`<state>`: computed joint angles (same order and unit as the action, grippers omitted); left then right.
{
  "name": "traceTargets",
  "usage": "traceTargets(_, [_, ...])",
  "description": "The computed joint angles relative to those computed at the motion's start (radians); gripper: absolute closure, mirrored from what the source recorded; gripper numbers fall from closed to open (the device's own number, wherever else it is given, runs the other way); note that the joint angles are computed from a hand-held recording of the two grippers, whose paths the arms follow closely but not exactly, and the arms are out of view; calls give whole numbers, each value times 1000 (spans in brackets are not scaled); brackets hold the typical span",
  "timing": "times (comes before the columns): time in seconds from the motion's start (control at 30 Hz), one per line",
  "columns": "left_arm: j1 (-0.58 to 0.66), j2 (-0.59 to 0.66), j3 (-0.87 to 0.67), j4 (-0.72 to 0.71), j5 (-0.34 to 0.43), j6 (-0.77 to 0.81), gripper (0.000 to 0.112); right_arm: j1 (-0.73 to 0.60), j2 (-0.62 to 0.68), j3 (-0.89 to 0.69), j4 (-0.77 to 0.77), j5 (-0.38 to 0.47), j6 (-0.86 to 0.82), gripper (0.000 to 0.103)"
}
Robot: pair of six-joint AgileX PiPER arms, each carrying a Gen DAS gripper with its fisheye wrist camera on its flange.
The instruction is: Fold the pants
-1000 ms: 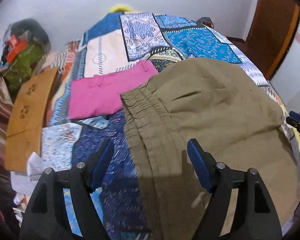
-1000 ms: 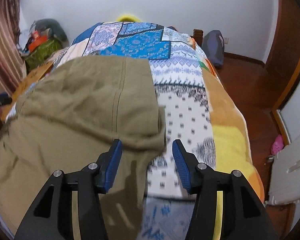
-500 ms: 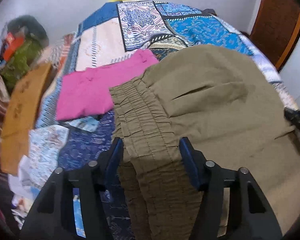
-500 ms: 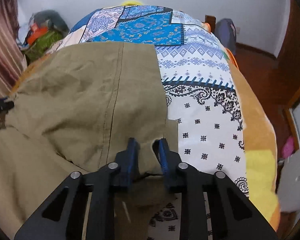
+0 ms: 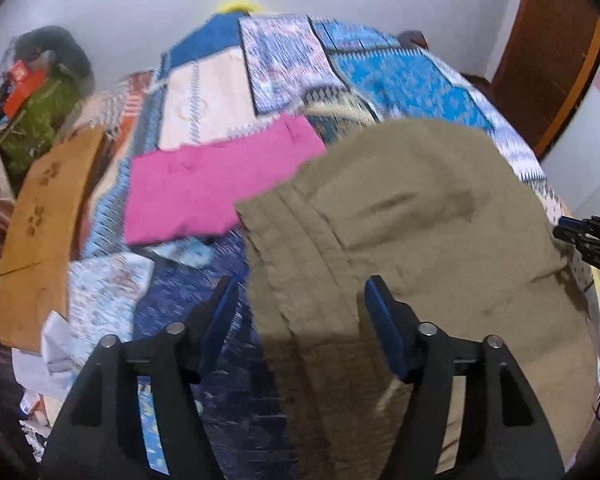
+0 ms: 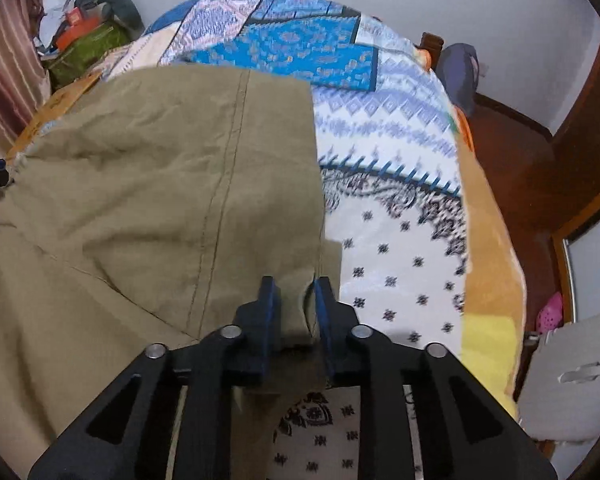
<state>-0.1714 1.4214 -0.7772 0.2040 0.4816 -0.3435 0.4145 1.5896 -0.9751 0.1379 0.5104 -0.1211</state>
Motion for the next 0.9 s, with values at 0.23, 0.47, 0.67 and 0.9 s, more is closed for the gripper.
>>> traceTargets(0.23, [116, 122, -139, -94, 8, 96, 36, -4, 26, -123, 85, -39, -73, 47])
traceTargets(0.47, [180, 306, -275, -297, 25, 300, 36, -6, 260, -396, 84, -3, -64, 47])
traceTargets(0.67, [201, 426, -358, -398, 43, 398, 36, -34, 446, -608, 202, 73, -145, 47])
traceTargets(0.9, [239, 477, -365, -577, 35, 560, 35, -60, 622, -806, 288, 170, -170, 49])
